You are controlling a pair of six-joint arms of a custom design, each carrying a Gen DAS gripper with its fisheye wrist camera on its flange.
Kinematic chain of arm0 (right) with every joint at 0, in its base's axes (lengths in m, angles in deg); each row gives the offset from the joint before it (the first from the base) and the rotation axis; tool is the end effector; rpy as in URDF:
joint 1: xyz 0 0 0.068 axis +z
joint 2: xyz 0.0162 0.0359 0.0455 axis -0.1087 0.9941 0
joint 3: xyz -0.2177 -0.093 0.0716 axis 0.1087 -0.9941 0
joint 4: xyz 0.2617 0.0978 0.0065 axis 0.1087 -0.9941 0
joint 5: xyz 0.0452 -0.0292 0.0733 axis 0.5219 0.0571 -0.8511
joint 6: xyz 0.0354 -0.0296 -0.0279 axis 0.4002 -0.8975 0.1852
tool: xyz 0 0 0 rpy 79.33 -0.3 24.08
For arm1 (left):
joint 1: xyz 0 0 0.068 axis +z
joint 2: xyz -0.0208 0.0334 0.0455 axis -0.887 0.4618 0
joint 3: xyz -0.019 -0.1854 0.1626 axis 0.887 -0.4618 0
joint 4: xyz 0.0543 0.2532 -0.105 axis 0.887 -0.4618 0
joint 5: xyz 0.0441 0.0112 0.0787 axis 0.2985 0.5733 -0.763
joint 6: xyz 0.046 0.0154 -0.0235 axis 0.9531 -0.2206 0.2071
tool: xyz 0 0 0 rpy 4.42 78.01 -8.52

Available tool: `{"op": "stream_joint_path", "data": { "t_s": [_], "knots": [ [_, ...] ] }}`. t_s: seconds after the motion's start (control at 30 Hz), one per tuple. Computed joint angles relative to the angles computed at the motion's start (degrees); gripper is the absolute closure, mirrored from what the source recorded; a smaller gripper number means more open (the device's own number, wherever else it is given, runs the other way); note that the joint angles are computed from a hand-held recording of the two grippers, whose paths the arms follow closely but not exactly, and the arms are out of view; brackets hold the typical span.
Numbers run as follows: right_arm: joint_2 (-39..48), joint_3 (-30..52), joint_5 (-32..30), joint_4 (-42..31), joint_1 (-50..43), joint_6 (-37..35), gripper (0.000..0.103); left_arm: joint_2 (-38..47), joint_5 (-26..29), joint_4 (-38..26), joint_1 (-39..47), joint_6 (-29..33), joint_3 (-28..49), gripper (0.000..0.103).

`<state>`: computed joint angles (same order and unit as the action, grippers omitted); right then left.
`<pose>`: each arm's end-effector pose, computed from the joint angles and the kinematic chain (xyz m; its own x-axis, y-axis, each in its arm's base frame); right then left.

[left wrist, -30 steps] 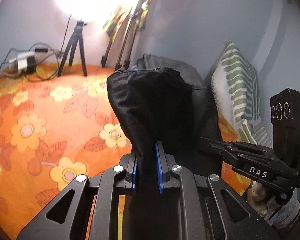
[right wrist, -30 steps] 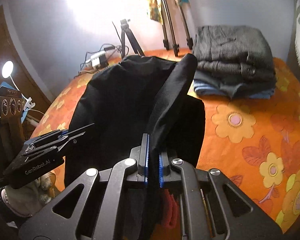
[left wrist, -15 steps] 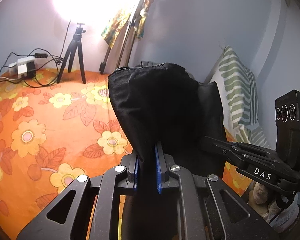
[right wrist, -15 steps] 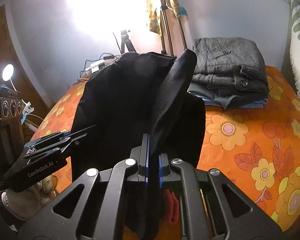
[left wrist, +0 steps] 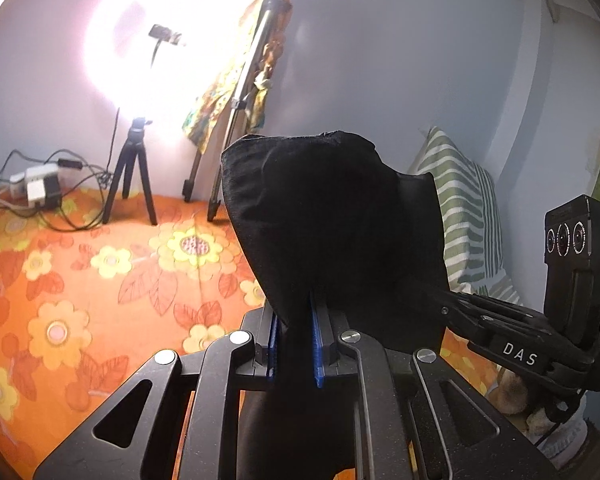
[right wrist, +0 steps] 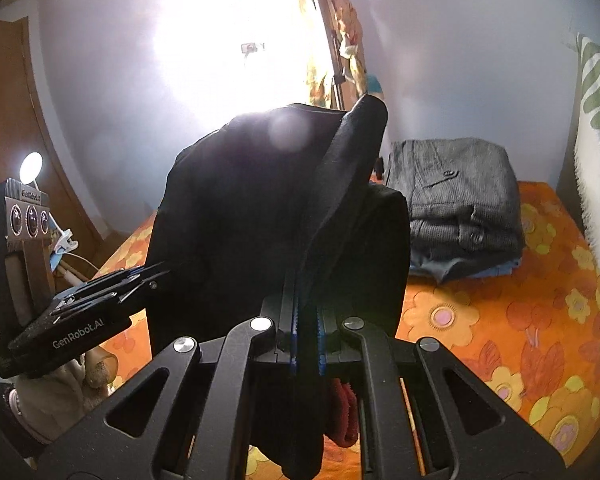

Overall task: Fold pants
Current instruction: 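Lift and carry the folded trousers onto the clothes stack with both tools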

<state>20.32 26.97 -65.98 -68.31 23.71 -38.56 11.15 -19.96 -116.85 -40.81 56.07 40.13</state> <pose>0.1704 0.0958 0.2423 -0.5705 0.0982 -0.8154 -0.2615 0.9194 0.2937 0.2107 0.0538 0.2645 -0.5706 -0.0164 -0.8211 0.4606 0.8213 -0.3365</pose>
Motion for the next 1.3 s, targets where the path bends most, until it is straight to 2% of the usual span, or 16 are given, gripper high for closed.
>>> {"op": "stream_joint_path", "data": {
  "t_s": [0.37, 0.63, 0.83, 1.0, 1.3],
  "knots": [
    [2.6, 3.6, -5.8, 0.3, -10.0, -5.1, 0.095, 1.8, -6.7, 9.2, -10.3, -8.5, 1.4, 0.092],
    [9.2, 9.8, -12.1, 2.4, -19.5, -9.3, 0.095, 9.0, -11.9, 15.5, -18.0, -13.1, 8.9, 0.092],
    [19.8, 19.9, -17.1, 3.3, -27.3, -13.6, 0.095, 18.2, -15.9, 19.6, -24.1, -17.2, 18.4, 0.092],
    [31.4, 31.8, -20.7, 2.2, -32.2, -16.9, 0.095, 27.1, -19.1, 21.4, -27.9, -19.5, 27.5, 0.092],
    [52.9, 52.2, -25.9, -2.4, -37.0, -22.0, 0.095, 40.5, -22.3, 23.4, -31.8, -22.6, 37.3, 0.092]
  ]
}}
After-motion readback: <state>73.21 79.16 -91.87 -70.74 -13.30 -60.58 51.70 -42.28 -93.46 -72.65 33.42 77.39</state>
